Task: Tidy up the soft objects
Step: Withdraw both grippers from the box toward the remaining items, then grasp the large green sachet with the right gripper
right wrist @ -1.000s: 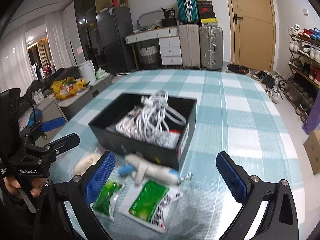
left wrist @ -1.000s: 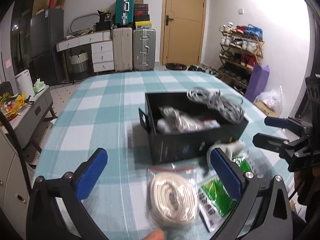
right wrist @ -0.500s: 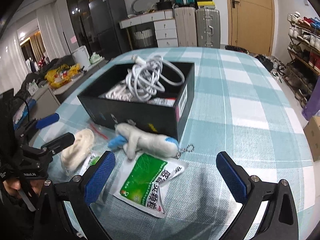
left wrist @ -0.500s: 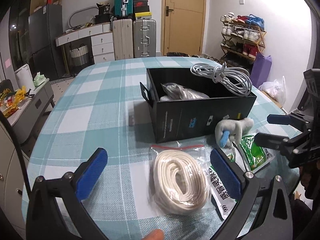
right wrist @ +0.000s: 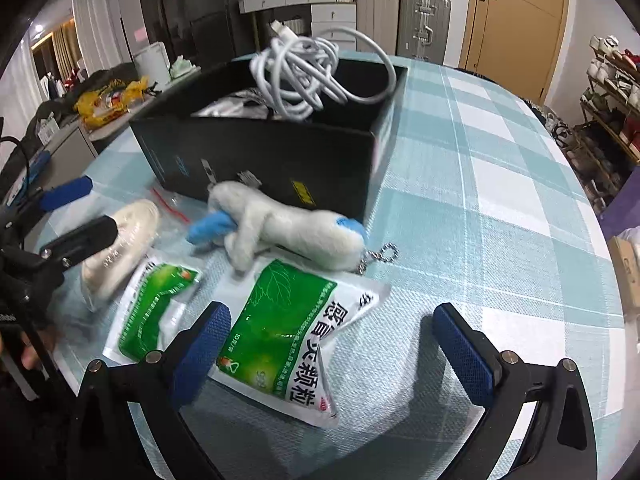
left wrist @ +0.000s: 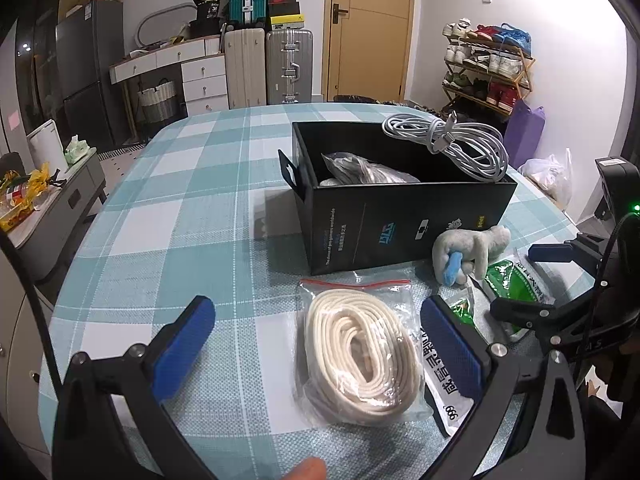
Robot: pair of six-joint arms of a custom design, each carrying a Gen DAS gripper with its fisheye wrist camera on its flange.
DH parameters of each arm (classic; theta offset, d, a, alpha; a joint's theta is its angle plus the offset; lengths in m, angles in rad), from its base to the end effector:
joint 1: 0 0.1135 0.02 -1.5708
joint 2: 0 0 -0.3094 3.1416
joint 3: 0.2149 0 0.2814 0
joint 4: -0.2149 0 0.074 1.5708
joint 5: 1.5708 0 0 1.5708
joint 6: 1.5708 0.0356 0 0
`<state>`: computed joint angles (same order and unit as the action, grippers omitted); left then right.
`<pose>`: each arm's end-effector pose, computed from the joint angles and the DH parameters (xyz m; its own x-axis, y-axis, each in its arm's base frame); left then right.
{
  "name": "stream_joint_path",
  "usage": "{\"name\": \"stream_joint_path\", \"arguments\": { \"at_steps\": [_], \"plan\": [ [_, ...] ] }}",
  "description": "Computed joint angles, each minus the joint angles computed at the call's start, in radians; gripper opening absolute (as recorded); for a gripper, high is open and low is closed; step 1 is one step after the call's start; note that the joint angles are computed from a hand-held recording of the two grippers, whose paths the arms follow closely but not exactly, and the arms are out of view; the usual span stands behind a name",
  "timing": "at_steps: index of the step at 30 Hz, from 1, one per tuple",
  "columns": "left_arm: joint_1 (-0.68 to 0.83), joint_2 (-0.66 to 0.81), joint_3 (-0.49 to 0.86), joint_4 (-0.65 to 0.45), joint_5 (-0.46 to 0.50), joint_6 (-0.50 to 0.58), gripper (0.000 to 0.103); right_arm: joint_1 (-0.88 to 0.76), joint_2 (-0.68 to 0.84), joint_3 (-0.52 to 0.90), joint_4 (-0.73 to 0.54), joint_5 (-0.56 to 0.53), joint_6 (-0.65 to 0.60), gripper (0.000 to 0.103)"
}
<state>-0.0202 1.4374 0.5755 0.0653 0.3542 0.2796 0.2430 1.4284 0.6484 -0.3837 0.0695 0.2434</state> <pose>0.2782 -0.0180 0.1737 -0.6149 0.2713 -0.7404 0.4485 0.8926 -0.0454 0.2501 0.0595 0.1685 -0.9164 0.0205 -0.3996 0.0078 0.9994 0.0335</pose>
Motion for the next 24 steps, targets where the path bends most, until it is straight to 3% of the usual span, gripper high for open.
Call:
{"name": "stream_joint_path", "arguments": {
  "at_steps": [15, 21, 24],
  "plan": [
    [0.002, 0.008, 0.009, -0.012, 0.001, 0.000, 0.103, -0.028, -0.026, -0.002, -0.037, -0.015, -0.048, 0.099],
    [0.003, 0.008, 0.009, -0.012, 0.000, -0.002, 0.103, -0.010, -0.054, -0.007, -0.045, -0.042, -0.075, 0.077],
    [0.001, 0.010, 0.010, -0.012, -0.001, -0.001, 0.103, 0.001, -0.062, -0.005, -0.049, -0.044, -0.077, 0.061]
  ]
}}
